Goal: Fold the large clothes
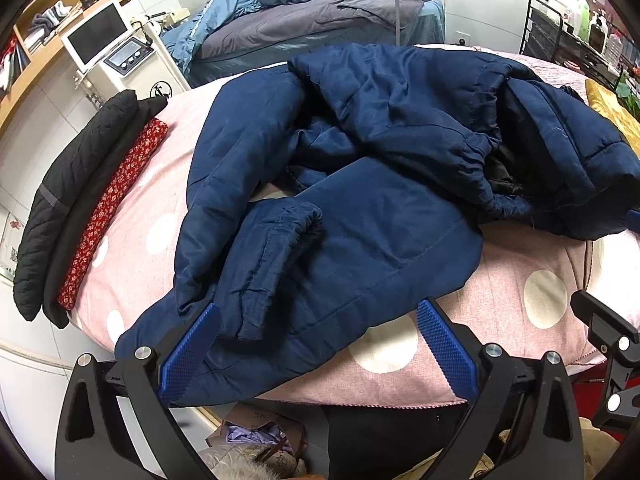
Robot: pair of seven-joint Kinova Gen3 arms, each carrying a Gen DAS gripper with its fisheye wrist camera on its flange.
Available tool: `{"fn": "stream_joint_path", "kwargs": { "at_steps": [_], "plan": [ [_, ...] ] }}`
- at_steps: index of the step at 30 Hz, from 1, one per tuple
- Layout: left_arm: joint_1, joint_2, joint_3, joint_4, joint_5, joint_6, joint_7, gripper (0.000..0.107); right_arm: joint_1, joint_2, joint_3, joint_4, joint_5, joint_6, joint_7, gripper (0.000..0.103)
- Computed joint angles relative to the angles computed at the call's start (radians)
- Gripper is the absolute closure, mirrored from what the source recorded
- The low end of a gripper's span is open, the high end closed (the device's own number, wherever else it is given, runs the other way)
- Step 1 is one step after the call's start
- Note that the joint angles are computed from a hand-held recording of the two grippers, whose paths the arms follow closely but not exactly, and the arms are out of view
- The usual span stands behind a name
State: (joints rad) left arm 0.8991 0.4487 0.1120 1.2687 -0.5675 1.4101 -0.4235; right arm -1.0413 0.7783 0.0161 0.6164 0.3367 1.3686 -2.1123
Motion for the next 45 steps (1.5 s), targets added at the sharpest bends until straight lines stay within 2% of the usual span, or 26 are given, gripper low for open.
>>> {"fn": "stream_joint_path", "kwargs": {
  "at_steps": [45],
  "plan": [
    [-0.002, 0.003, 0.002, 0.009, 0.016, -0.015, -0.011, 0.011, -0.005, -0.007, -0.005, 0.032, 0.007, -0.005, -0.015, 0.01]
  ]
}}
